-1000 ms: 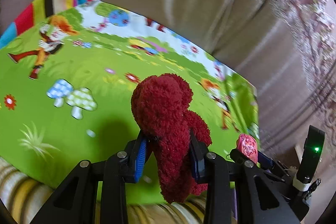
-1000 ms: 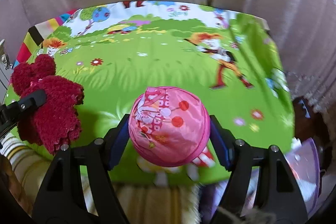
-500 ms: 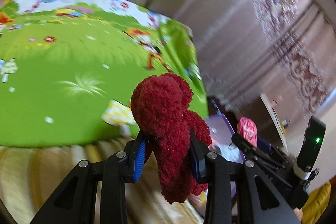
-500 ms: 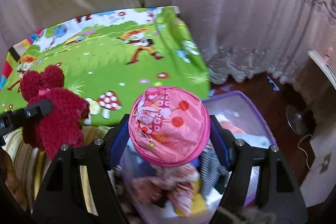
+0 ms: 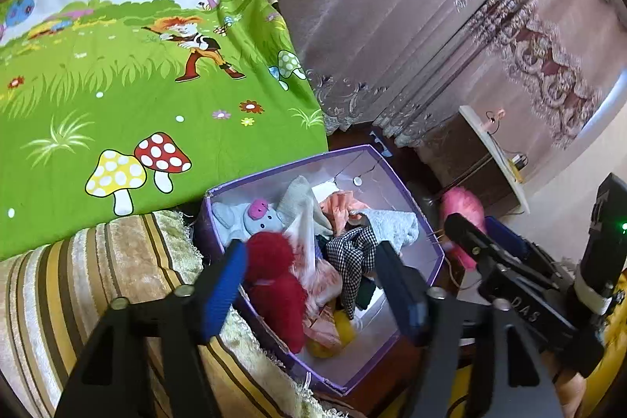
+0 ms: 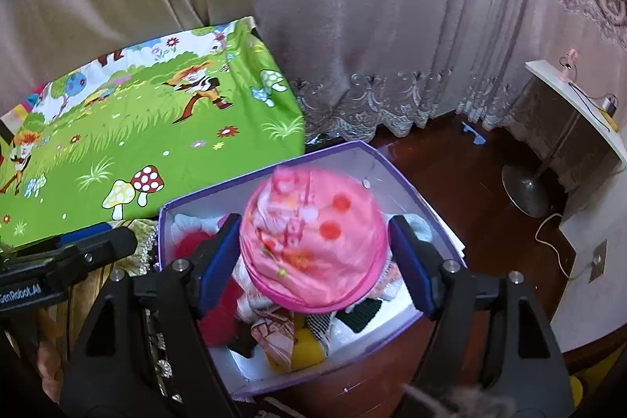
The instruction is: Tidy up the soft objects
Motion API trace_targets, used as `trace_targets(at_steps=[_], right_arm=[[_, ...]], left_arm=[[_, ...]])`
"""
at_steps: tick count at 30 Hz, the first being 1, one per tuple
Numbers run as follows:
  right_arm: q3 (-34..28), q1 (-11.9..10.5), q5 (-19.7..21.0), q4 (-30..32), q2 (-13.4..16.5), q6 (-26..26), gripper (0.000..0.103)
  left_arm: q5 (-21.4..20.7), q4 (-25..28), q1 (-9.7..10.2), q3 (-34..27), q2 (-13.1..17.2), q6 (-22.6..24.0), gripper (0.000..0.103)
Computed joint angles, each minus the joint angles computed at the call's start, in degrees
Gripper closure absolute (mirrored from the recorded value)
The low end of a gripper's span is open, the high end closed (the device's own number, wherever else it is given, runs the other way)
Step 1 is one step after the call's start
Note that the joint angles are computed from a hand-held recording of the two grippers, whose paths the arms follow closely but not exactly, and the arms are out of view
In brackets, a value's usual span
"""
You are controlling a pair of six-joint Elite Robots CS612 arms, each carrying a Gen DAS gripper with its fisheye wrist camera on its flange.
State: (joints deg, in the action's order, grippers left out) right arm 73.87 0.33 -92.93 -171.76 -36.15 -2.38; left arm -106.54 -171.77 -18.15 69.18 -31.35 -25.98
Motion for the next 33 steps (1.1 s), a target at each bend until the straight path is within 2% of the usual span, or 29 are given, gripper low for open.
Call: trace_targets(at_steps=[4,6,10,12,14,18,21,26,33], right_arm=[[2.0,-0.3,-0.7,-0.9,-1.1,1.1,0.021],[3.8,-0.4,-1.0,-1.6,-2.0,1.4,0.021],[7.4,-0.6,-1.5,-2.8,-3.6,1.3,0.021],[8.9,-0.7,-1.8,-3.3,-4.4,1.3,0.021],[10.0,-0.9,-1.8,-3.4,-4.9,1.6,0.021],[11.2,-1.2,-2.0,-3.7,-5.4,2.7,0.021],[11.4,-1.3,-1.8,-3.7,-5.5,3.4,0.021],[11.3,-1.3,-2.1,-4.3,-5.4,3.1,0.021],[11.5,-1.3,-2.0,-4.1,-5.5,3.1,0.021]], left_arm=[[1.9,-0.2,-0.86,3.1,-2.1,4.3,0.029],[3.4,-0.1,-1.42,4.7,-3.1,6.3,0.023],[6.7,0.0,-2.53,7.8,-5.1,9.5,0.018],[7.0,1.2,-2.81,8.7,-5.7,10.1,0.016],[9.0,1.3,-3.27,9.7,-6.2,10.4,0.014],[10.0,-0.1,-3.49,10.7,-6.6,10.3,0.001],[10.9,-1.3,-3.67,11.1,-6.9,10.8,0.001],[12.7,-0.2,-4.01,10.9,-7.0,11.3,0.001],[12.3,0.0,-3.9,10.8,-6.9,11.3,0.001]])
